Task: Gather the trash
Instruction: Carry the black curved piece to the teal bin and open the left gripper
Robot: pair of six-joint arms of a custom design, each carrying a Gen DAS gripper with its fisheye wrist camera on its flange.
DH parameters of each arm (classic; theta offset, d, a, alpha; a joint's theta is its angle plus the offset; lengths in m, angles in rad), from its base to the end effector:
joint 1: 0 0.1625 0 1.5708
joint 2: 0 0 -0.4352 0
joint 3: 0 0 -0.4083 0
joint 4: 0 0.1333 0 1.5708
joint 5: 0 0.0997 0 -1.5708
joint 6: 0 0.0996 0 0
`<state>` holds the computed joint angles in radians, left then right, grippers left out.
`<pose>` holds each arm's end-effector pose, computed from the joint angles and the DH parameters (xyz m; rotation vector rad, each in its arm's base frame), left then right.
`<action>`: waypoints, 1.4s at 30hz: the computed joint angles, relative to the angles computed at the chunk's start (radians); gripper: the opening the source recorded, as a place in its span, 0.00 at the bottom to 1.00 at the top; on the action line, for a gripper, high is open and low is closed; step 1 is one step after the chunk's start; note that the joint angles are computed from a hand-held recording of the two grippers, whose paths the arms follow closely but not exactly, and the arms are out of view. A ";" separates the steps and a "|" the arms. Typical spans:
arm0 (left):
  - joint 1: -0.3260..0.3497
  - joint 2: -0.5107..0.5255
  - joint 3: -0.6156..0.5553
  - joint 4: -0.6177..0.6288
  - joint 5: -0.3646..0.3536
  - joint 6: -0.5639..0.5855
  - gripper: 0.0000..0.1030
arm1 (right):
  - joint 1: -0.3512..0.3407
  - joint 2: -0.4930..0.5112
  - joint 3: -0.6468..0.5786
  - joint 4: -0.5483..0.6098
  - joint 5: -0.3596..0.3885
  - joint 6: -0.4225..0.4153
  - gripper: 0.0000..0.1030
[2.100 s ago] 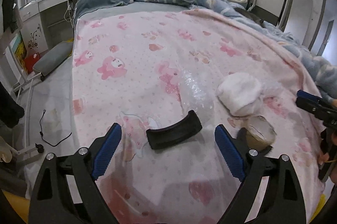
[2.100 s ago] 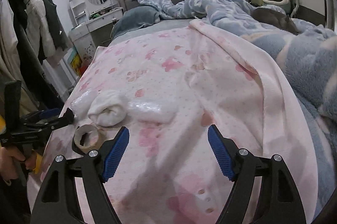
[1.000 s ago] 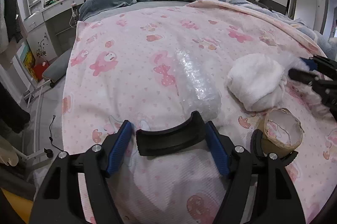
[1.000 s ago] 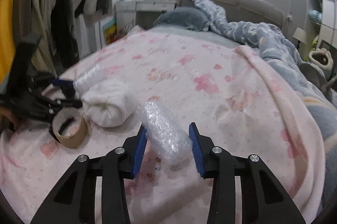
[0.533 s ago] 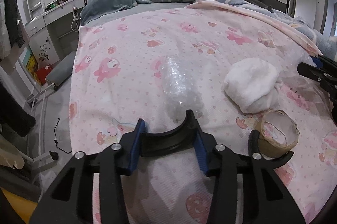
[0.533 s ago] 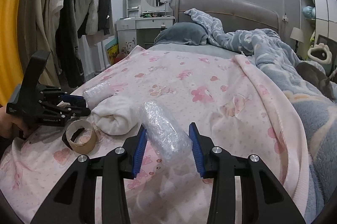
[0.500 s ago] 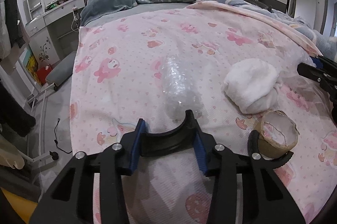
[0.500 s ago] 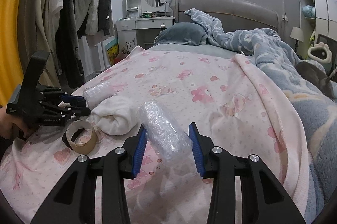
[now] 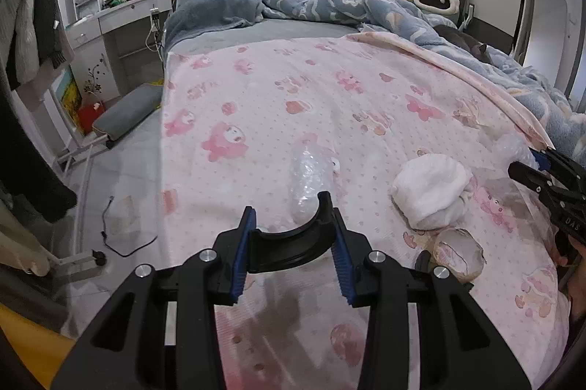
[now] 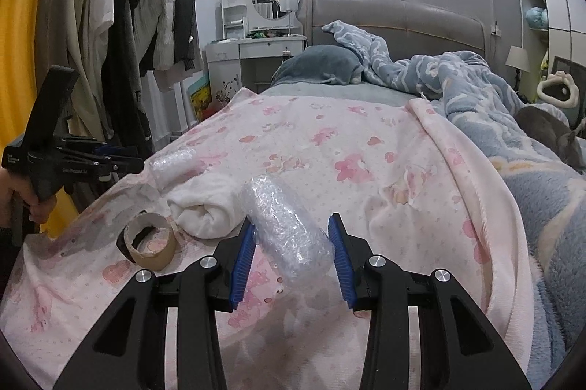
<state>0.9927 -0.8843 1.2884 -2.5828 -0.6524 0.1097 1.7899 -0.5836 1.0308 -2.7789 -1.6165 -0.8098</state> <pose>-0.2415 -0.7590 0.3459 0.4237 2.2026 -0.9306 0.3152 -0.8233 0.2224 1.3069 -2.3623 1.0149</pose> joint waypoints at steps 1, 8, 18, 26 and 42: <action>-0.004 -0.003 0.000 0.009 0.012 0.002 0.41 | 0.000 -0.002 0.000 -0.002 0.005 0.003 0.40; -0.006 -0.048 0.030 0.120 0.102 -0.077 0.41 | -0.007 -0.069 0.077 -0.022 0.097 0.041 0.40; 0.020 -0.128 0.110 0.262 0.145 -0.255 0.41 | -0.008 -0.098 0.119 -0.007 0.123 0.024 0.40; 0.039 -0.161 0.135 0.341 0.159 -0.329 0.41 | -0.003 -0.101 0.128 -0.019 0.112 0.014 0.40; 0.073 -0.216 0.151 0.614 0.100 -0.478 0.41 | 0.049 -0.062 0.062 0.074 0.067 -0.008 0.40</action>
